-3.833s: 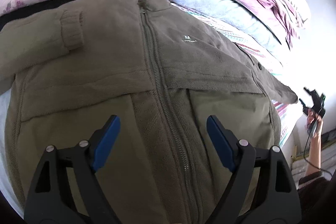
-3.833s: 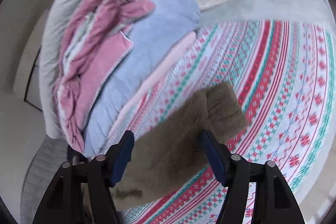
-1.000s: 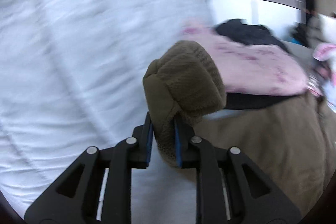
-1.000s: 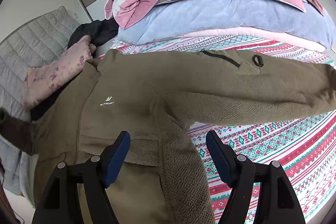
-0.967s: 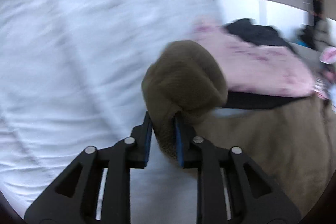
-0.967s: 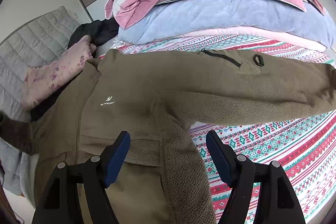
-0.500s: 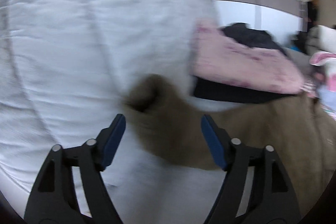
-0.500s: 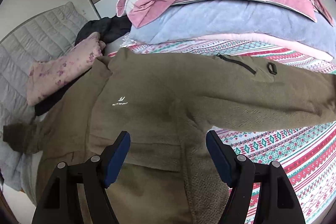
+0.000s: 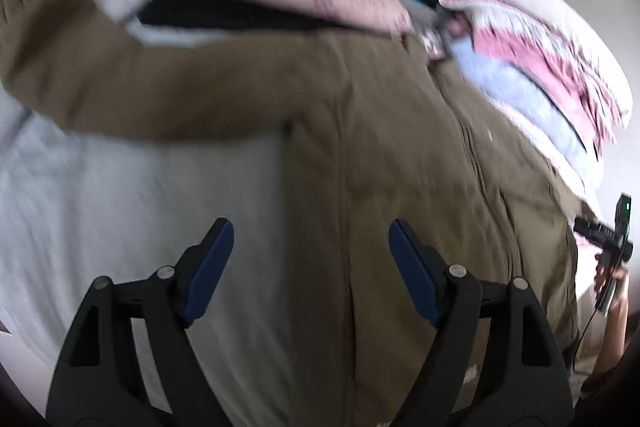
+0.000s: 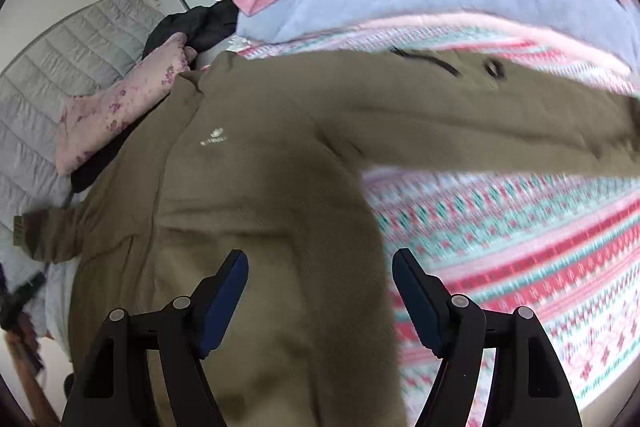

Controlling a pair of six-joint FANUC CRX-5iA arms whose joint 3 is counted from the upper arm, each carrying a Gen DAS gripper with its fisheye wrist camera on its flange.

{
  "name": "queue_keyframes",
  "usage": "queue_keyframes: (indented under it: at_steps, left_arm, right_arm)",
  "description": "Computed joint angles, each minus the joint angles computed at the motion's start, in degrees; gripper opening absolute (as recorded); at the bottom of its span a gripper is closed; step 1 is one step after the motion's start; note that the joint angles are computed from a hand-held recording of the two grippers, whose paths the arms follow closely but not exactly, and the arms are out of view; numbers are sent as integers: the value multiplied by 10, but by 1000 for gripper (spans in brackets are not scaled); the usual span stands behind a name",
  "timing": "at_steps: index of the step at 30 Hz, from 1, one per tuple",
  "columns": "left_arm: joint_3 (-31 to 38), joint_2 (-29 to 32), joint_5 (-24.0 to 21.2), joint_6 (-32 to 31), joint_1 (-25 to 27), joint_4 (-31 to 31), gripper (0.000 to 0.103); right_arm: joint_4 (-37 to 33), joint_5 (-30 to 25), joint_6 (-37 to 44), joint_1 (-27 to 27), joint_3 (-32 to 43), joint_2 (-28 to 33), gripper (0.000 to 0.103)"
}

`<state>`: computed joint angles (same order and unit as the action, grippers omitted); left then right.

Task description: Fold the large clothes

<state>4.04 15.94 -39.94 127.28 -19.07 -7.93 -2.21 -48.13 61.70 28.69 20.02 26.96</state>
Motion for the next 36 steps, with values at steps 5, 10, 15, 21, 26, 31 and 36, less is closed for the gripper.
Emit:
queue_keyframes:
  at_steps: [5,10,15,21,26,31,36]
  left_arm:
    - [-86,-20,42,-93,-7,105,80]
    - [-190,-49,109,-213,-13,248,80]
    - [-228,-59,113,-224,-28,268,80]
    - [-214,-60,90,-155,-50,198,34]
    - [-226,-111,105,-103,-58,167,22]
    - [-144,-80,-17,-16,-79,66,33]
    - [-125,-83,-22,9,-84,35,79]
  right_arm:
    - [-102,-6,68,-32,-60,-51,76]
    - [-206,-21,141,-60,-116,-82,76]
    - [-320,-46,219,-83,-133,-91,70]
    - [-257,-35,182,-38,-151,-113,21]
    - [-233,-12,170,-18,-182,-172,18]
    - [-46,-50,43,56,-189,-157,26]
    - [-42,-48,32,43,-178,-154,59]
